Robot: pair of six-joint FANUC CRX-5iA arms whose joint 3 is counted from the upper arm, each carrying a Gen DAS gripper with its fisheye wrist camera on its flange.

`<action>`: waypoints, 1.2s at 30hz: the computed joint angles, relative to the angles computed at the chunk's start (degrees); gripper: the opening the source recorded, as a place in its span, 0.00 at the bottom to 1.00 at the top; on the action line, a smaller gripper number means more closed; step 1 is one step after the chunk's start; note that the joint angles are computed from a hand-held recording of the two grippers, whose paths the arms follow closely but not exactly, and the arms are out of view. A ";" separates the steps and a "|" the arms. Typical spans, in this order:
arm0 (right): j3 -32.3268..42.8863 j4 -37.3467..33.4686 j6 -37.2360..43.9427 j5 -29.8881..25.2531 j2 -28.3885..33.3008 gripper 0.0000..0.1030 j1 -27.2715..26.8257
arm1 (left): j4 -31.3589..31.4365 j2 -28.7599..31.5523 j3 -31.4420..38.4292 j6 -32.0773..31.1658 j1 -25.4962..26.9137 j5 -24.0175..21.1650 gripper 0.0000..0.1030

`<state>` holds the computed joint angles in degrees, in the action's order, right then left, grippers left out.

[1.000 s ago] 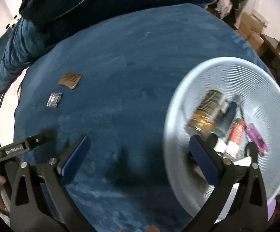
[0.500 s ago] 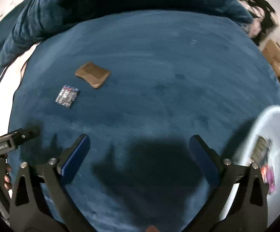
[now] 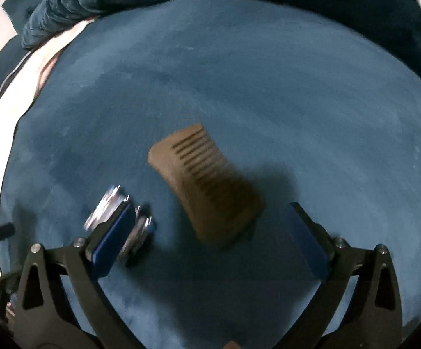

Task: Organize rigid objects
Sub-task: 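Grasp the wooden comb with the right gripper while the left gripper grasps the AA batteries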

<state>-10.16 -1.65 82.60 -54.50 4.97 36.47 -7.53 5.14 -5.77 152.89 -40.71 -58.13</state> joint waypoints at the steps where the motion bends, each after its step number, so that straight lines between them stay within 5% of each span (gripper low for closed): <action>1: 0.90 0.29 0.01 -0.03 1.35 0.98 0.10 | 0.22 -0.41 -0.54 -0.17 0.22 0.15 1.00; 5: 1.64 1.79 -0.79 0.45 3.37 0.90 0.97 | 0.50 -1.35 -2.01 -0.95 1.01 0.38 1.00; 9: 0.37 2.73 -0.82 0.73 2.10 0.61 2.15 | 0.99 -1.67 -3.06 -0.11 1.75 0.80 1.00; 11: -0.46 2.60 -0.57 -0.03 0.90 0.54 2.38 | 0.86 -1.38 -2.87 0.68 1.37 0.88 1.00; 22: -17.19 3.96 -10.80 -4.92 -18.73 0.54 4.12 | 0.17 4.30 5.03 -2.18 -1.21 -1.22 1.00; 28: -17.39 3.58 -10.87 -3.30 -18.31 0.57 2.87 | 1.45 11.84 13.83 -9.44 -1.00 -2.28 1.00; 36: -20.54 2.36 -14.25 -2.38 -23.03 0.54 3.15 | 2.57 26.33 30.97 -18.43 -0.87 -10.30 0.98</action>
<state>-30.70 0.71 68.35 -56.88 -18.06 39.62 -4.96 31.47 25.20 134.46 -41.58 -68.43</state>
